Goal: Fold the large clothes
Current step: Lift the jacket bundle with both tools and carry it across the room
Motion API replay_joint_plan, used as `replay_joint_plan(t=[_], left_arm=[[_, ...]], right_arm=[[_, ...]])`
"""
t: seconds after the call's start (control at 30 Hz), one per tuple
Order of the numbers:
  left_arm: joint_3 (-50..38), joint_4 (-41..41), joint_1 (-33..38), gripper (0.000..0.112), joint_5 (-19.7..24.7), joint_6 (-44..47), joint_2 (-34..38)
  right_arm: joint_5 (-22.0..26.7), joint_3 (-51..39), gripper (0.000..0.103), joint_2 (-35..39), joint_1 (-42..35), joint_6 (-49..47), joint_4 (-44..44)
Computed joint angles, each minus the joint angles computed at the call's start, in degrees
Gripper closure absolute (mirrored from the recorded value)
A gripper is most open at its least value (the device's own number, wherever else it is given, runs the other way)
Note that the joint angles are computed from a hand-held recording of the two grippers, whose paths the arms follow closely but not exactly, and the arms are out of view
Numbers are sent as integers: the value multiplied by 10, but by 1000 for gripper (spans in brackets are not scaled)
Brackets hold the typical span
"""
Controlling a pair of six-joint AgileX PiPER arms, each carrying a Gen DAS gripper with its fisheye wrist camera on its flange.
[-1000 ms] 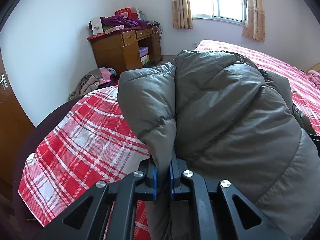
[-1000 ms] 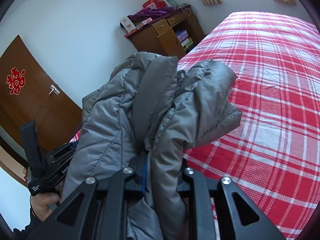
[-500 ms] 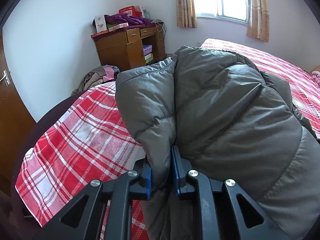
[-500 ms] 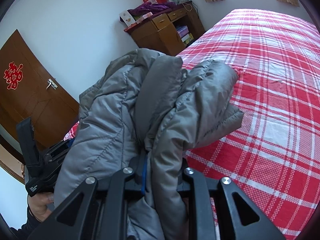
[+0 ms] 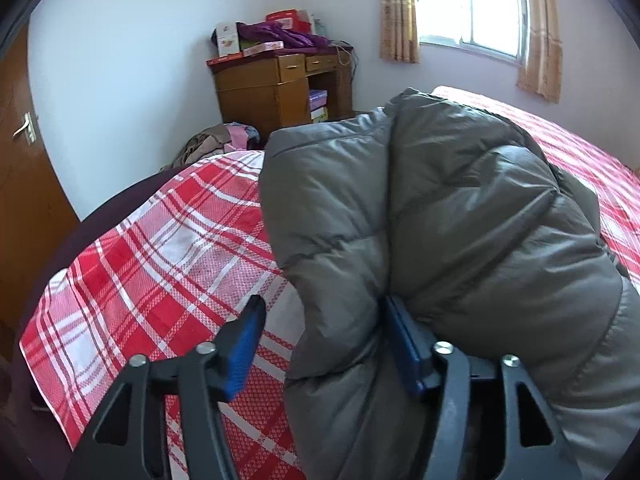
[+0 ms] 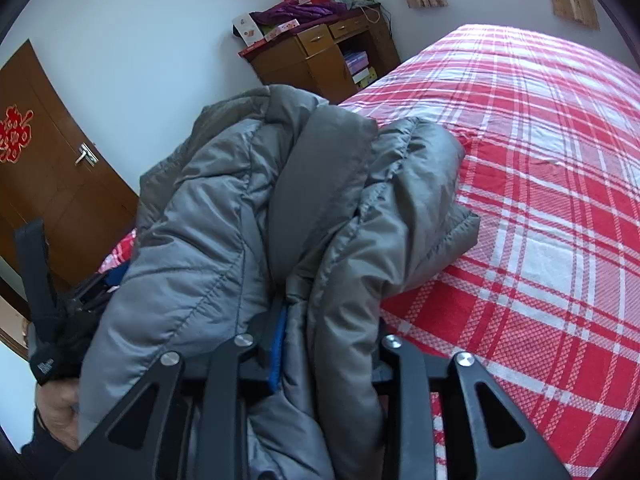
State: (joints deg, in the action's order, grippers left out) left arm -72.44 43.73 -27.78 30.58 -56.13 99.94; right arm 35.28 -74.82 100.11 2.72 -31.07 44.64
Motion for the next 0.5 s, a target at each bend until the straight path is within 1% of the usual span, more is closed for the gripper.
replay_joint_plan(t=[0.2,0.37,0.5], left_arm=[[6,21,-1,46,-5,-26,4],[4,41,-8,45,5,-45,9],[0,44,-10,41,14,-53,11]], right_arm=[[-19,11,66,4,7,9,-7],[-25,11,62,14,10,19,-17],[-34,13,61,14,15,28,-31]])
